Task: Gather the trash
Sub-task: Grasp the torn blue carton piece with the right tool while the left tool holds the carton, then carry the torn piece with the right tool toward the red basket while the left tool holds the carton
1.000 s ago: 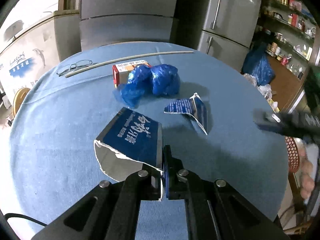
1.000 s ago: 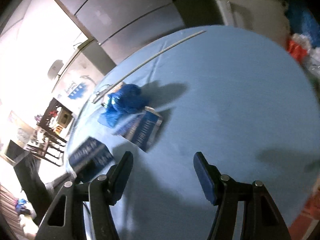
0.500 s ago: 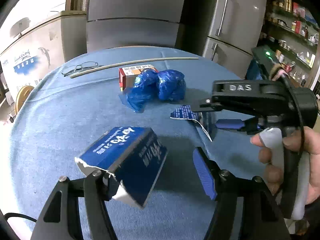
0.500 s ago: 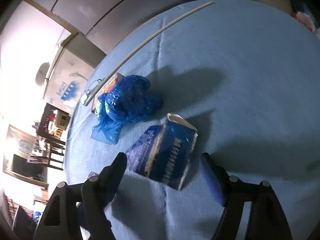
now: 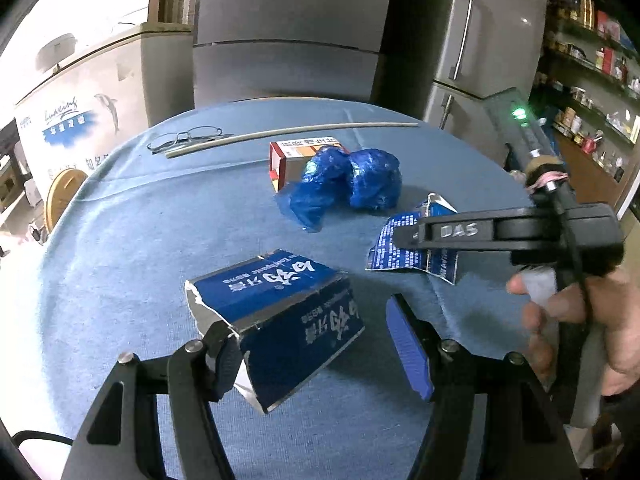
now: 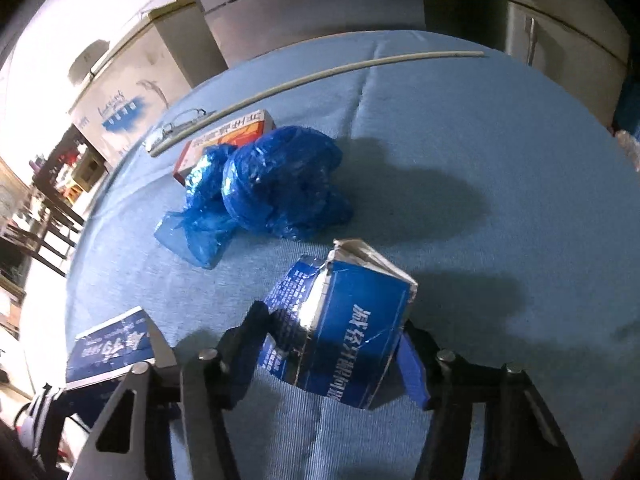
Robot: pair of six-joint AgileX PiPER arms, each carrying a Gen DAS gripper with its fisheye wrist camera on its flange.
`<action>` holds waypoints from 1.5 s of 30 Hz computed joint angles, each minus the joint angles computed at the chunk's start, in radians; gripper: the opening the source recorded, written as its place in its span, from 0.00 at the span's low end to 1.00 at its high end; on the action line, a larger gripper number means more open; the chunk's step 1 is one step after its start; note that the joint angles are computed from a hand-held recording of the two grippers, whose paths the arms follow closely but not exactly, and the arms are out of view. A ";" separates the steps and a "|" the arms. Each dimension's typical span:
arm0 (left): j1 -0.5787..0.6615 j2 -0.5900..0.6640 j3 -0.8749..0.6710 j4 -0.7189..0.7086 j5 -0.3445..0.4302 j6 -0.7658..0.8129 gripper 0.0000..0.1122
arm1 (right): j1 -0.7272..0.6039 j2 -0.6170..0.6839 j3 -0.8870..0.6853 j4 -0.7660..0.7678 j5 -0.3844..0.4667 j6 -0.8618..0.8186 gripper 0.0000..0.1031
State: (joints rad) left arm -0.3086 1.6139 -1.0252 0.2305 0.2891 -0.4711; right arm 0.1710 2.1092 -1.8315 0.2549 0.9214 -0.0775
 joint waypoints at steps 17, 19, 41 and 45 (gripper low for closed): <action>-0.002 0.056 -0.037 0.044 0.039 -0.023 0.61 | -0.014 -0.006 0.019 0.104 -0.007 -0.113 0.48; 0.004 0.065 -0.043 0.017 0.038 0.005 0.61 | -0.027 -0.030 0.039 0.143 -0.023 -0.147 0.36; 0.085 0.047 -0.044 -0.426 0.040 0.411 0.03 | -0.142 -0.158 0.209 0.394 -0.064 -0.297 0.26; 0.076 0.010 -0.037 -0.391 0.041 0.375 0.03 | -0.203 -0.204 0.267 0.460 -0.062 -0.339 0.26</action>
